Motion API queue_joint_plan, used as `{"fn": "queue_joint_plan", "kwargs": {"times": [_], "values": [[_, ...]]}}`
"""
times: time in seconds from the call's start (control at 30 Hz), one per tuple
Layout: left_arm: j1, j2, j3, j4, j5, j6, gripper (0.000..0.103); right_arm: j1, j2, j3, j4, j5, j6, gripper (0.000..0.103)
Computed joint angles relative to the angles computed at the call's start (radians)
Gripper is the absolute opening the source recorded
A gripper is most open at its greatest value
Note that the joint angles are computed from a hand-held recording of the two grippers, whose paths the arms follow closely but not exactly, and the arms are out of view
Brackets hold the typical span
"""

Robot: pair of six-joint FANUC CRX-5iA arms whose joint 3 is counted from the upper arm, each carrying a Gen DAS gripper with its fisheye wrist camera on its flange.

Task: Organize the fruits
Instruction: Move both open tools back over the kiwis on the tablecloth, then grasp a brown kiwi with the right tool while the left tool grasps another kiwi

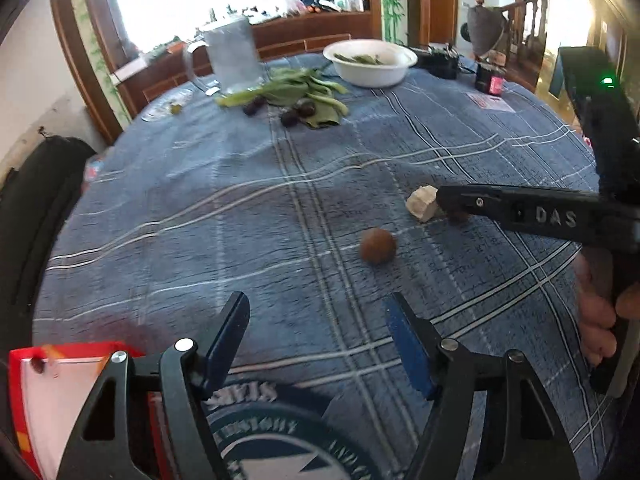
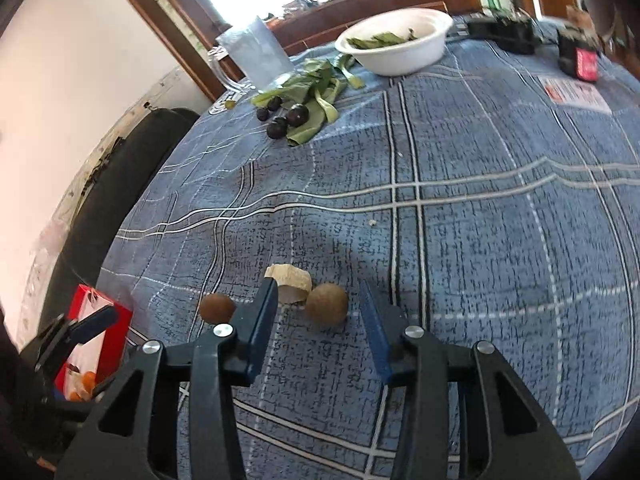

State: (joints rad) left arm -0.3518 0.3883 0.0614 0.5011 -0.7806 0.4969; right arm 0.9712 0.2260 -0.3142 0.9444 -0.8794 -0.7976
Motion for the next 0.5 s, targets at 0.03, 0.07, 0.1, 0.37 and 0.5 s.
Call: {"fn": "queue_joint_plan", "kwargs": {"times": [0.03, 0.07, 0.1, 0.37, 0.5], "values": [[-0.001, 0.002, 0.0, 0.008, -0.009, -0.005, 0.07, 0.003, 0.006, 0.012, -0.011, -0.016, 0.029, 0.044], [-0.001, 0.004, 0.001, 0.021, -0.02, -0.018, 0.07, 0.004, 0.009, 0.019, -0.022, -0.023, 0.051, 0.044], [-0.004, 0.005, 0.0, 0.025, -0.025, -0.028, 0.07, 0.004, 0.007, 0.022, -0.033, -0.018, 0.07, 0.042], [-0.035, 0.061, 0.088, -0.044, -0.059, 0.034, 0.068, 0.017, 0.021, 0.074, -0.115, -0.05, 0.261, 0.041], [-0.044, 0.098, 0.147, -0.077, -0.089, 0.077, 0.063, 0.022, 0.067, 0.136, -0.155, -0.135, 0.337, 0.041]]}}
